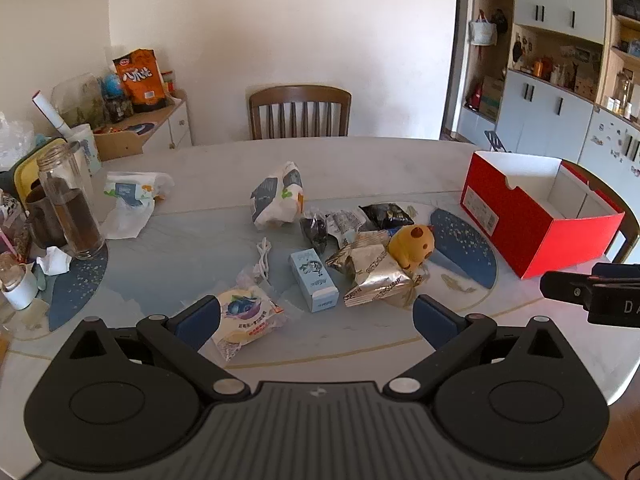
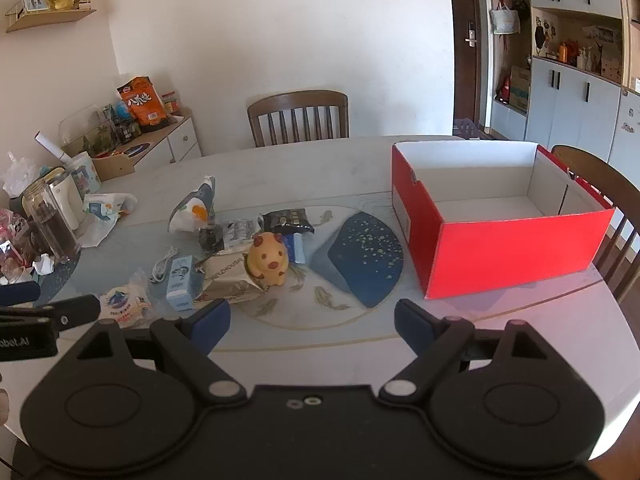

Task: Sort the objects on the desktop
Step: 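Move the right tool to the yellow toy while the left tool approaches the blueberry bun bag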

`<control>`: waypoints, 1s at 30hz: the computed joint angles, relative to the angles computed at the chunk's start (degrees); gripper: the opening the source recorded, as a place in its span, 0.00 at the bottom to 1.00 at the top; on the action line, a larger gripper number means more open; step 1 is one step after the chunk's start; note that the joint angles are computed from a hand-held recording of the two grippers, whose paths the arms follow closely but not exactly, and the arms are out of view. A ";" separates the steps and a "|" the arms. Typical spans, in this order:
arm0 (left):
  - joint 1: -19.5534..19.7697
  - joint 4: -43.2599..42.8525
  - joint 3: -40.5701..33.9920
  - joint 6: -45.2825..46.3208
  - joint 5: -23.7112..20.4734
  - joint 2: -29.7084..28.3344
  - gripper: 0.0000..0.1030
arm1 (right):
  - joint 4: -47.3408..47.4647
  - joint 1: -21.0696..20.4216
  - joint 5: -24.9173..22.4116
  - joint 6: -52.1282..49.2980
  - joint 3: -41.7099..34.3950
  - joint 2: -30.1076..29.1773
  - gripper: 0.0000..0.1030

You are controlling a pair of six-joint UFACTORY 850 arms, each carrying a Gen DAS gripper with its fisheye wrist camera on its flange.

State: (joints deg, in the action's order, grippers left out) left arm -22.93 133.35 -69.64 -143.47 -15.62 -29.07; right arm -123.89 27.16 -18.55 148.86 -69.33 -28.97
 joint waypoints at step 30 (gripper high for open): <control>7.36 41.36 -9.13 -31.31 8.64 -7.16 1.00 | 35.04 0.65 2.05 -32.53 -14.85 -9.40 0.86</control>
State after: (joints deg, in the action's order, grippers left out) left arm -15.57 174.72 -78.77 -174.78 -6.98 -36.23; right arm -88.85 27.81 -16.50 116.33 -84.18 -38.37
